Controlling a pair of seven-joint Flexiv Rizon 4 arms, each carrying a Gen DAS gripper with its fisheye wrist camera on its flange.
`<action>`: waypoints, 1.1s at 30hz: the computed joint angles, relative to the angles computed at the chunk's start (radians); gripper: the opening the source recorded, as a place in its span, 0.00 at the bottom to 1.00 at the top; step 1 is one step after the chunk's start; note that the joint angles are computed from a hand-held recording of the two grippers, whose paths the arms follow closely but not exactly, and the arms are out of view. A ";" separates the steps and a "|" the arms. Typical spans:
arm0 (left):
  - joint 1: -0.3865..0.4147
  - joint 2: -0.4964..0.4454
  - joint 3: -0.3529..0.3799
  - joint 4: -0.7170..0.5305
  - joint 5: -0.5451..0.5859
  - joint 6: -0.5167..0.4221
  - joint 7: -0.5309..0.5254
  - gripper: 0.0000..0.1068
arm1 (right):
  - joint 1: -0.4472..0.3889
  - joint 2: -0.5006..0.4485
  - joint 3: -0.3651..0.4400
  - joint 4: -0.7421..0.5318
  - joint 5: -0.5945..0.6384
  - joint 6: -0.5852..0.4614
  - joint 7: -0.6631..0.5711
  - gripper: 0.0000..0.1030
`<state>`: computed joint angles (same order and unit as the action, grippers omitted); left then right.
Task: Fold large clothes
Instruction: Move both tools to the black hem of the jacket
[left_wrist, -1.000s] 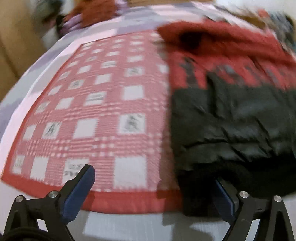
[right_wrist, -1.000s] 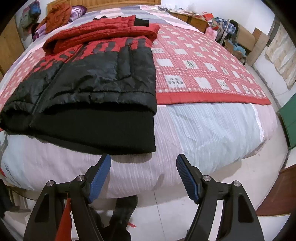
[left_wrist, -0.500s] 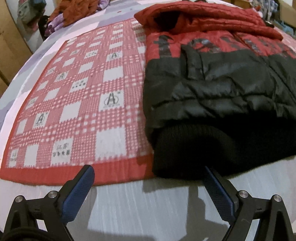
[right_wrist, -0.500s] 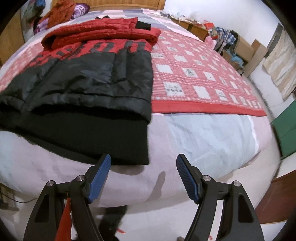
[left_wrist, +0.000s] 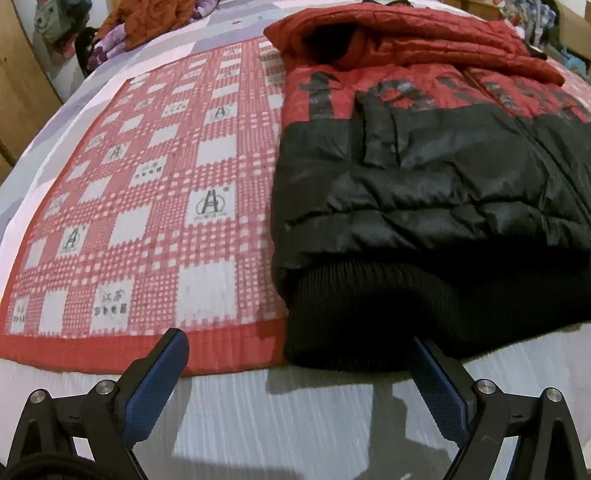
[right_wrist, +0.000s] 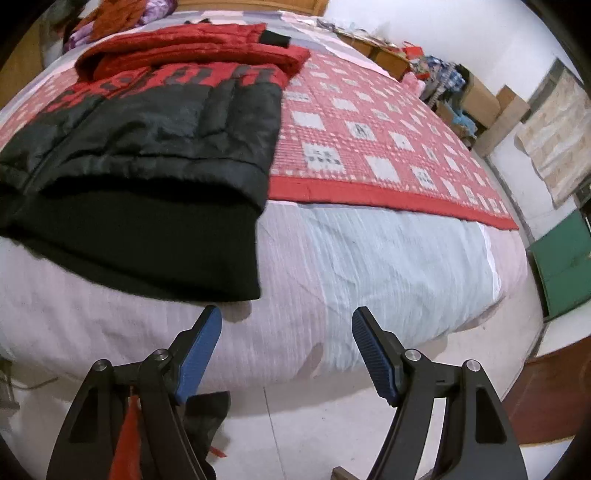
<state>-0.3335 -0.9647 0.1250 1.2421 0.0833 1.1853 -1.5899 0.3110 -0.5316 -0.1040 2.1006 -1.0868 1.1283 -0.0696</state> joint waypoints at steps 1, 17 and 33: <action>-0.002 0.000 0.003 0.000 0.002 0.003 -0.003 0.91 | 0.000 -0.004 -0.008 -0.006 -0.005 0.001 0.019 0.74; -0.003 0.025 -0.010 0.043 0.008 0.039 0.017 0.91 | -0.066 -0.010 0.015 -0.063 -0.153 0.058 0.147 0.74; -0.019 -0.002 0.073 -0.027 0.066 -0.018 -0.112 0.91 | -0.054 -0.005 -0.017 -0.052 -0.180 0.092 0.161 0.74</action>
